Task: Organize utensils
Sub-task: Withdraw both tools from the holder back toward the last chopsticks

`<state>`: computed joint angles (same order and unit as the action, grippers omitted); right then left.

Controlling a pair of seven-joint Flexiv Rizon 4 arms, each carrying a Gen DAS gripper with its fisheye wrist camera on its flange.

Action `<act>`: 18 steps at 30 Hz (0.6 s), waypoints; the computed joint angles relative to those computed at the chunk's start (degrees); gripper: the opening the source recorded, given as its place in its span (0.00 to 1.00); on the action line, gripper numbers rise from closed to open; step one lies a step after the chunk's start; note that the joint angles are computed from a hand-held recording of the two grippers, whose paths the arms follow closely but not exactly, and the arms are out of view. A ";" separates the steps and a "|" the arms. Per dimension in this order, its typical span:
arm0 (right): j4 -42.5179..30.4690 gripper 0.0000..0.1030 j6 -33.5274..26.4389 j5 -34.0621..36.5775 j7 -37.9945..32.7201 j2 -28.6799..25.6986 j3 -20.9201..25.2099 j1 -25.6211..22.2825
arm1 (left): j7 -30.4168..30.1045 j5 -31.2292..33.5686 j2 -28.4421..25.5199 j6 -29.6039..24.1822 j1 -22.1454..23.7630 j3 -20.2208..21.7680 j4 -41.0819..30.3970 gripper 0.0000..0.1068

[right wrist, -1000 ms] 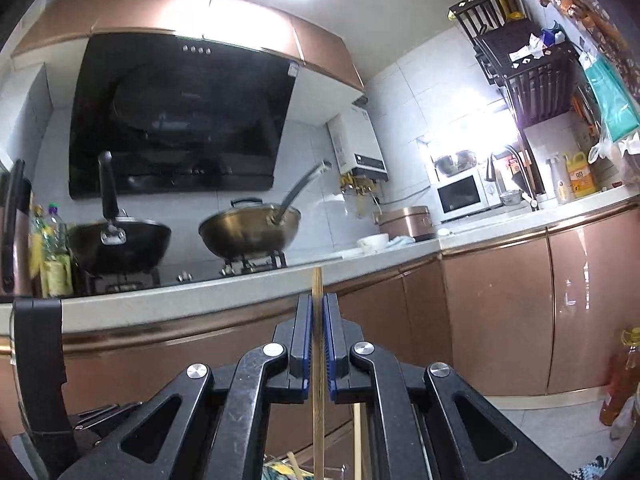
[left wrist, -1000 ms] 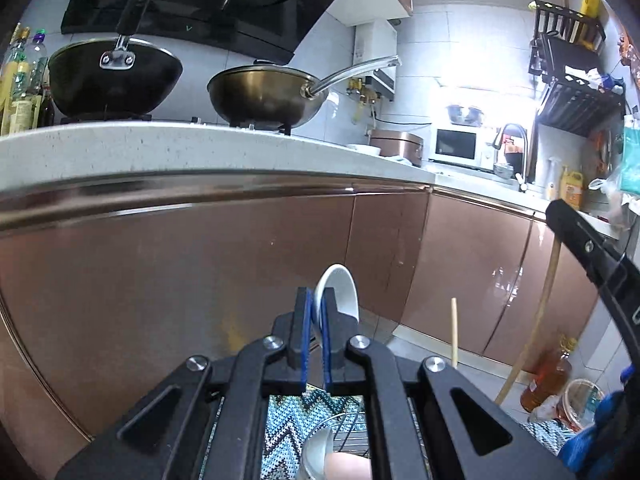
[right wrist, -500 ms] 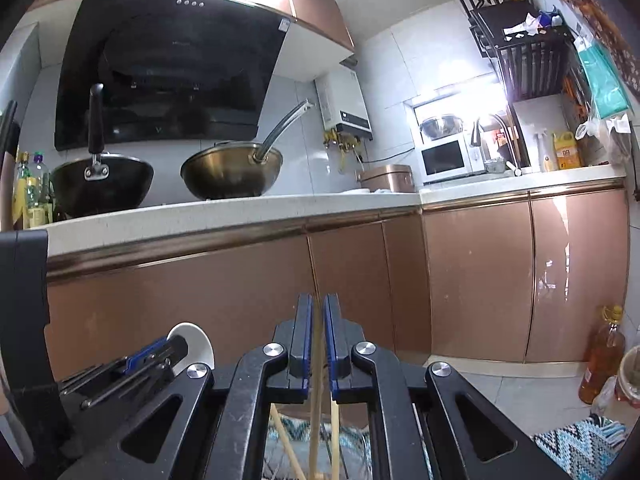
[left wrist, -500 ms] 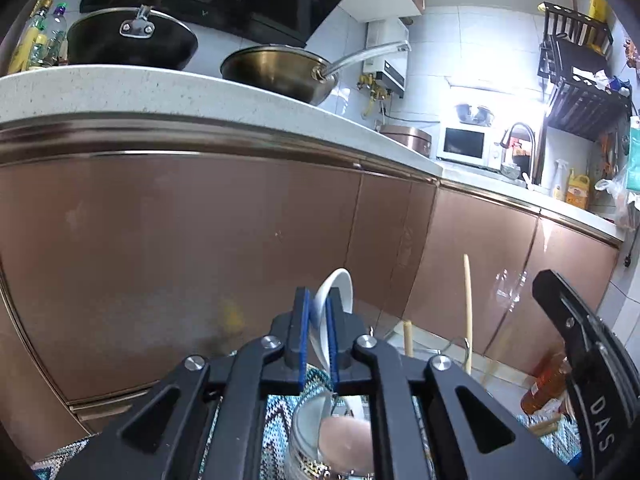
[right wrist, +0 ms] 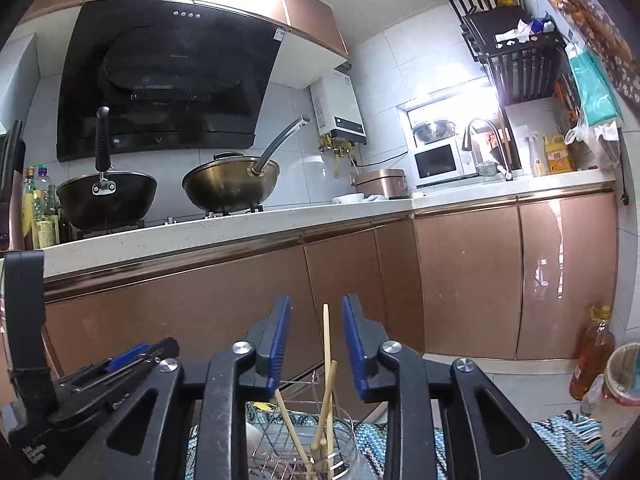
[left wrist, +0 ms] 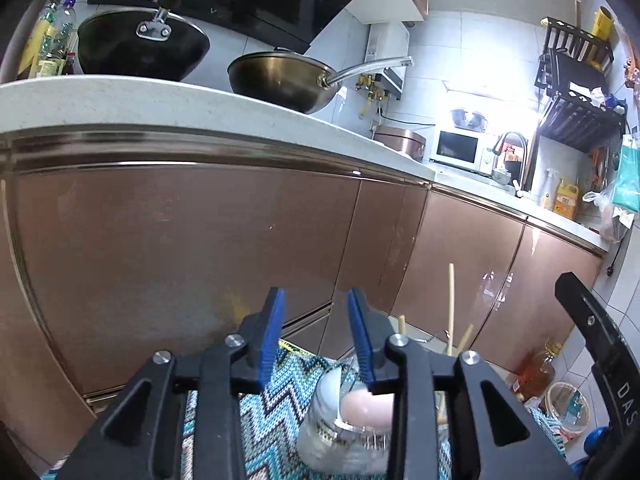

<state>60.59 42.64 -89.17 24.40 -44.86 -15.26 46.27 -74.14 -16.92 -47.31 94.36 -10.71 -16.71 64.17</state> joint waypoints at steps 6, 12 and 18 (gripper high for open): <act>4.31 0.39 -4.66 0.78 -1.67 3.50 2.32 2.40 | 0.37 0.54 8.60 0.55 3.52 -1.54 12.16 0.44; 8.55 0.42 -8.66 5.89 -5.50 6.81 7.13 4.17 | 0.18 1.83 17.74 3.43 6.24 -1.62 25.48 0.54; 10.80 0.47 -12.79 10.85 -8.56 8.35 10.09 6.58 | -0.53 3.15 25.70 6.13 13.94 -7.57 36.95 0.59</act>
<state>71.39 29.85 -78.32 15.84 -36.51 -5.17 52.86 -74.68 -13.78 -21.61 100.49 3.23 -24.28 101.12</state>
